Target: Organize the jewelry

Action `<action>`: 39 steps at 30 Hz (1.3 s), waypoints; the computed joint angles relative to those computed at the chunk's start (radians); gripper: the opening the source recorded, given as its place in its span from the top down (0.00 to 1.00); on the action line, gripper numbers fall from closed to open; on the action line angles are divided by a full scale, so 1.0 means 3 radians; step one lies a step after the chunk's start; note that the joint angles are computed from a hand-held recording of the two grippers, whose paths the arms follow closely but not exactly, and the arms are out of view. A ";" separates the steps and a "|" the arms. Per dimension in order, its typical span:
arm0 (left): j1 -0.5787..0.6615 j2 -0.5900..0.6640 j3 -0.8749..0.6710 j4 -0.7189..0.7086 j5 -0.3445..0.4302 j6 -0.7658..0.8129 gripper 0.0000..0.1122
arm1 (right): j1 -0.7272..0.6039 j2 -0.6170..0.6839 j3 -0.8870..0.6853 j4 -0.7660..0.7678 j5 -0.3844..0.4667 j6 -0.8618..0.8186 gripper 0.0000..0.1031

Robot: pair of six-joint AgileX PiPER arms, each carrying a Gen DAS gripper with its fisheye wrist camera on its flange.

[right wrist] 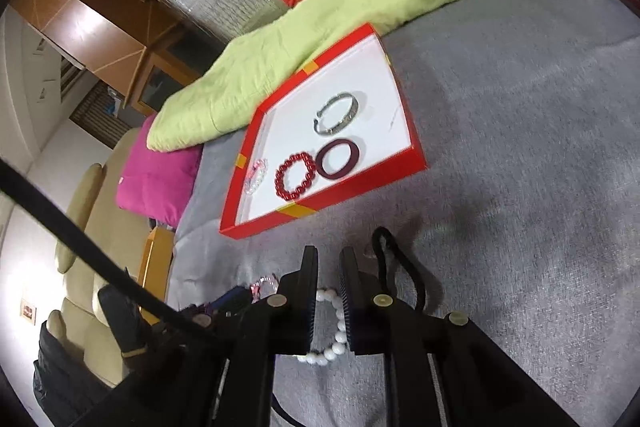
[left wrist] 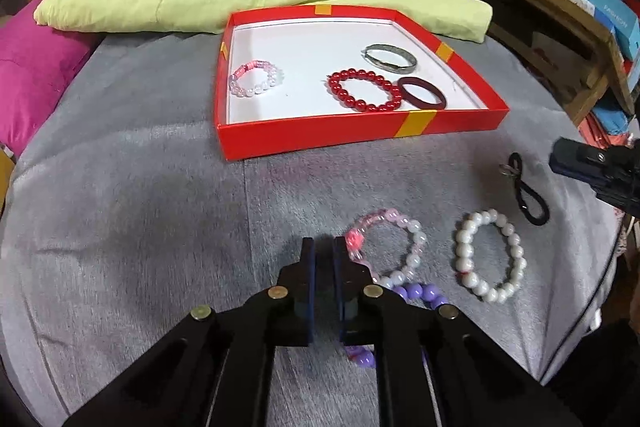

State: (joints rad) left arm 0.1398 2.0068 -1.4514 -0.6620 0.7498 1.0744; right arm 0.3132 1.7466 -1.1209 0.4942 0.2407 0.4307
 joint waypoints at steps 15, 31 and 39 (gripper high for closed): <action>-0.0011 -0.0003 -0.0078 0.0058 -0.0072 -0.0009 0.93 | 0.0329 0.0606 -0.0891 -0.0895 0.1103 0.0350 0.54; -0.0121 0.0034 -0.0080 0.0096 0.0100 0.0146 0.75 | 0.0764 0.0568 -0.0955 -0.2939 0.1287 0.1860 0.90; -0.0088 0.0019 -0.0088 -0.0037 0.0054 0.0129 0.91 | 0.0659 0.0412 -0.0773 -0.2854 0.1135 0.1952 0.90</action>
